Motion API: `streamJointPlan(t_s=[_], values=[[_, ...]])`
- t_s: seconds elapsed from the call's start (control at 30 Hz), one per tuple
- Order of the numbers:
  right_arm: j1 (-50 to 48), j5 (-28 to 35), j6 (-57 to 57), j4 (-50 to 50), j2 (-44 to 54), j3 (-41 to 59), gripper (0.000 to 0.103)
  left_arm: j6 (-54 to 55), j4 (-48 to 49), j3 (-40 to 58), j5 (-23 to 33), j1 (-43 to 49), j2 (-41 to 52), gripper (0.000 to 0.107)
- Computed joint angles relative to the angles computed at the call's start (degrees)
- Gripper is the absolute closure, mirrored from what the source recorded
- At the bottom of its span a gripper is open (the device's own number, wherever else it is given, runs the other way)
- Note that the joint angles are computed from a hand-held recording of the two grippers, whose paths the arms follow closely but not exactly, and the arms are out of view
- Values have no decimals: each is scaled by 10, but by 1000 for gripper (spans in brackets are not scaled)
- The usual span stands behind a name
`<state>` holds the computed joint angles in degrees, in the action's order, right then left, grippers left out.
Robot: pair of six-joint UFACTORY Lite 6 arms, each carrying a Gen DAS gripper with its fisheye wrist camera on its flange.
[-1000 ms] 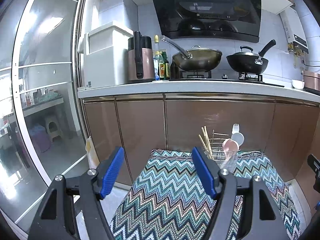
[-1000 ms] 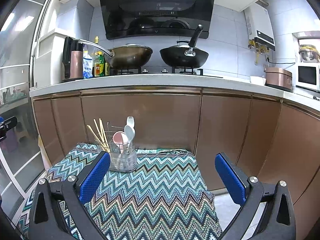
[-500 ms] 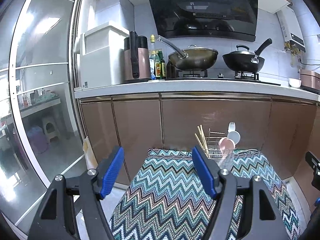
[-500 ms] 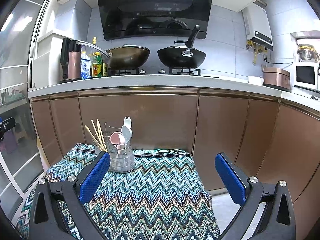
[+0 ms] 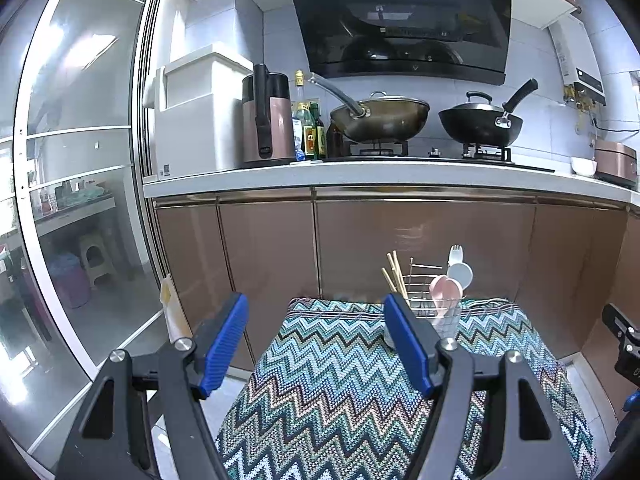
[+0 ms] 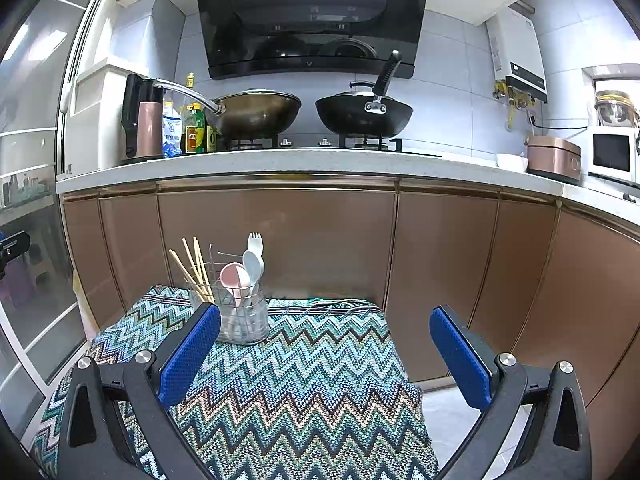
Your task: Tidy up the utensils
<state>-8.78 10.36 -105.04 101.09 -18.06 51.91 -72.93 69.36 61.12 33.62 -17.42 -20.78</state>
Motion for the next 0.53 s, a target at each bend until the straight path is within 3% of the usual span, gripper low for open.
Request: streamJointPlan(t_s=[0.53], values=[[3,-11,-28,14,-29,-4,0,-11,5,-2,-9,-9,-29,38]])
